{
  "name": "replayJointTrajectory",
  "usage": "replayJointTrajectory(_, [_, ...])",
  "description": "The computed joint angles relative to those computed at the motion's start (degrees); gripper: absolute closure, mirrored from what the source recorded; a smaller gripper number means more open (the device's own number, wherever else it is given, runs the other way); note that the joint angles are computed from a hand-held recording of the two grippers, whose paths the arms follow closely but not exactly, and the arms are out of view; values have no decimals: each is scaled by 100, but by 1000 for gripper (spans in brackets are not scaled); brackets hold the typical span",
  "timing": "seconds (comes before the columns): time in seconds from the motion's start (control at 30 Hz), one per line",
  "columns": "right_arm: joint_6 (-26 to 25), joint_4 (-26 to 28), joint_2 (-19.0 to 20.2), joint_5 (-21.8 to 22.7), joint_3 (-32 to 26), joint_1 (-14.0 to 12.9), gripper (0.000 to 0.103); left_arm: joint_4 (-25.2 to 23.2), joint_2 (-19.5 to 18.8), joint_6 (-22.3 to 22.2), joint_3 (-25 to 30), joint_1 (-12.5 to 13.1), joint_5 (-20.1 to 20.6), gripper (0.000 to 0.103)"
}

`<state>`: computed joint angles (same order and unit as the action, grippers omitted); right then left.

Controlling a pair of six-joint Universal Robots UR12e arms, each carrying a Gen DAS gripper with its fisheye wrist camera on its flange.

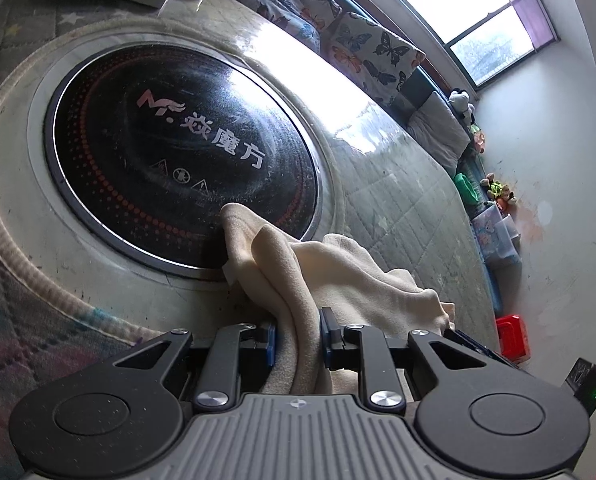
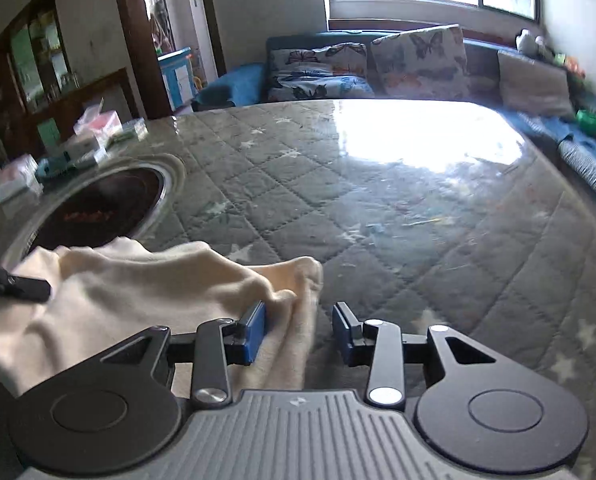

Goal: Fold clothes

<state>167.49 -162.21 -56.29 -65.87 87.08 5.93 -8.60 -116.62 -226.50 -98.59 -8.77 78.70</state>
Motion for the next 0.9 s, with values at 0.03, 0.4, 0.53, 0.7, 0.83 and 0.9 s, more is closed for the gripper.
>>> replayJointTrajectory(0.03, [4, -9, -2, 53, 14, -1, 69, -27, 0, 32, 12, -3, 20, 81])
replayJointTrajectory(0.4, [90, -743, -283, 302, 395, -122, 93, -42, -54, 753, 309, -153, 217, 84])
replayJointTrajectory(0.53, [128, -1046, -412, 116, 496, -227, 93, -90, -237, 958, 659, -253, 118, 84])
replayJointTrajectory(0.7, [185, -1274, -499, -246, 521, -368, 93, -192, -588, 1208, 1262, -415, -61, 84])
replayJointTrajectory(0.83, [216, -1393, -510, -626, 488, -473, 93, -431, -903, 1375, 1814, -533, -196, 84])
replayJointTrajectory(0.9, [240, -1418, -501, -797, 460, -518, 93, -567, -1053, 1449, 2077, -581, -264, 84])
